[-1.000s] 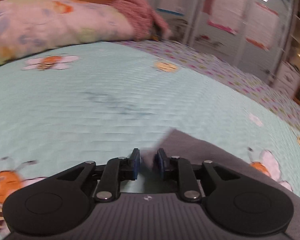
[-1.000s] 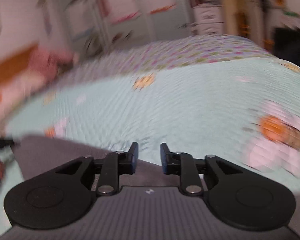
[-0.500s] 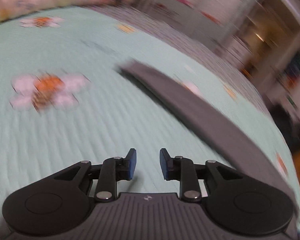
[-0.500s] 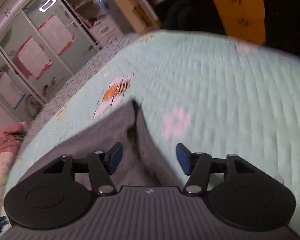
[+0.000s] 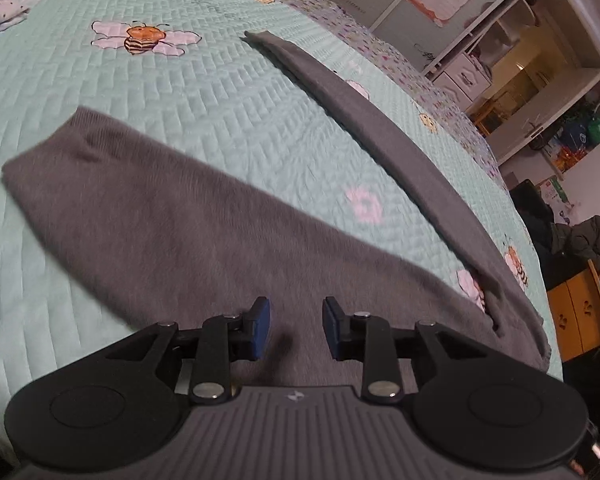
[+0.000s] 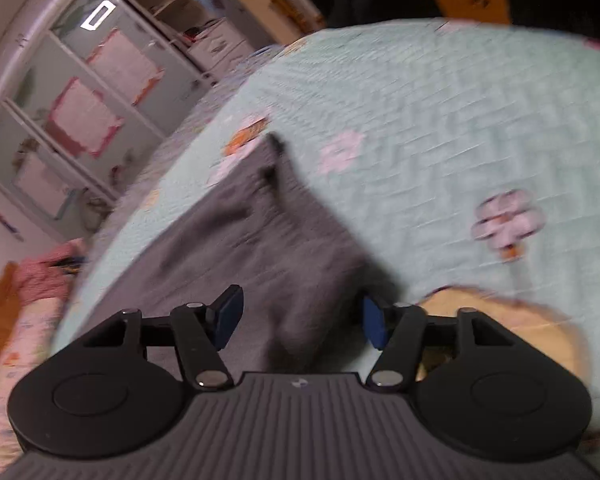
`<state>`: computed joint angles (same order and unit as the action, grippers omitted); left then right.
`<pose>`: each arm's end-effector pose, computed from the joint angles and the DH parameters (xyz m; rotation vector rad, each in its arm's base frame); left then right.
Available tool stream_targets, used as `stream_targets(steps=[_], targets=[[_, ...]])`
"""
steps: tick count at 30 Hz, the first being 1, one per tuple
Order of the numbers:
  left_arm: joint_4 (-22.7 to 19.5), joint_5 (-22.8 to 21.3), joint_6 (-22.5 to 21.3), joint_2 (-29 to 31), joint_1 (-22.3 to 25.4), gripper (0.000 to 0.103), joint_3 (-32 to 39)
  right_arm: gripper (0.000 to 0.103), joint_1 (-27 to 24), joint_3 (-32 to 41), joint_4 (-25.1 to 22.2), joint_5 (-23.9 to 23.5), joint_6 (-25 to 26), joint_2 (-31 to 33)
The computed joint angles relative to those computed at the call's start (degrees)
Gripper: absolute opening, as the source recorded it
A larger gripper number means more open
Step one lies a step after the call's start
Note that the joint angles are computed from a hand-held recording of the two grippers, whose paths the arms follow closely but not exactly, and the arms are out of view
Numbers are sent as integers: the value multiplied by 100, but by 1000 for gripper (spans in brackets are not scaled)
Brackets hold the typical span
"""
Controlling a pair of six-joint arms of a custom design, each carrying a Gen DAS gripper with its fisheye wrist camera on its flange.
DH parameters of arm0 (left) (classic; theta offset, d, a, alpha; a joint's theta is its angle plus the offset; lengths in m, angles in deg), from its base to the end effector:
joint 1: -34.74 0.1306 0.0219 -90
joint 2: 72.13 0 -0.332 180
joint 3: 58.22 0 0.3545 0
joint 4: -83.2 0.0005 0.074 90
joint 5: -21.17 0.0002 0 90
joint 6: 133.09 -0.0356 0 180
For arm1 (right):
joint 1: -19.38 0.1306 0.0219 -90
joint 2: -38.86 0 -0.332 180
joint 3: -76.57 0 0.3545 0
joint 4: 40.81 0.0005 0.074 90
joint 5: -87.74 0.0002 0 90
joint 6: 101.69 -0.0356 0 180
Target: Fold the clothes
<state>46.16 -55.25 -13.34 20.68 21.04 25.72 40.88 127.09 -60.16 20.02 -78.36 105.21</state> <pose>0.4486 -0.1185 0.3294 -0.2238 2.4288 -0.6346 0.3001 0.1032 0.2762 1.0331 1.9093 0.4737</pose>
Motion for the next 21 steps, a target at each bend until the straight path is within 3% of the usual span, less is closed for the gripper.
stream_targets(steps=[1,4,6,9,11,14,16,18,21], targets=[[-37,-71,10,-66,-65,31,-54,6,7,73,-90,12,-203,98],[-439,-416,-713,-57,-374,32,84,5,205,193,-619,445,-713,34],[-437,-648,-1057,-88,-519,34,54,4,279,200,-858,623,-990,-24],[-626,-692,-1185,9,-568,35,150,3,153,96,-710,421,-1096,52],[-589,-625,-1215,-33,-510,35,106,5,164,240,-867,439,-987,134],[-531,-640,-904,-297,-387,35,-123,14,263,500,-1286,586,-1069,191],[-276,-669,-494,-626,-220,35,-427,23,494,631,-1643,960,-1349,202],[-164,-923,-123,-847,5,37,-603,30,803,765,-2038,1398,-1711,238],[-126,-1390,145,-965,350,38,-678,31,1417,946,-2511,1993,-2149,367]])
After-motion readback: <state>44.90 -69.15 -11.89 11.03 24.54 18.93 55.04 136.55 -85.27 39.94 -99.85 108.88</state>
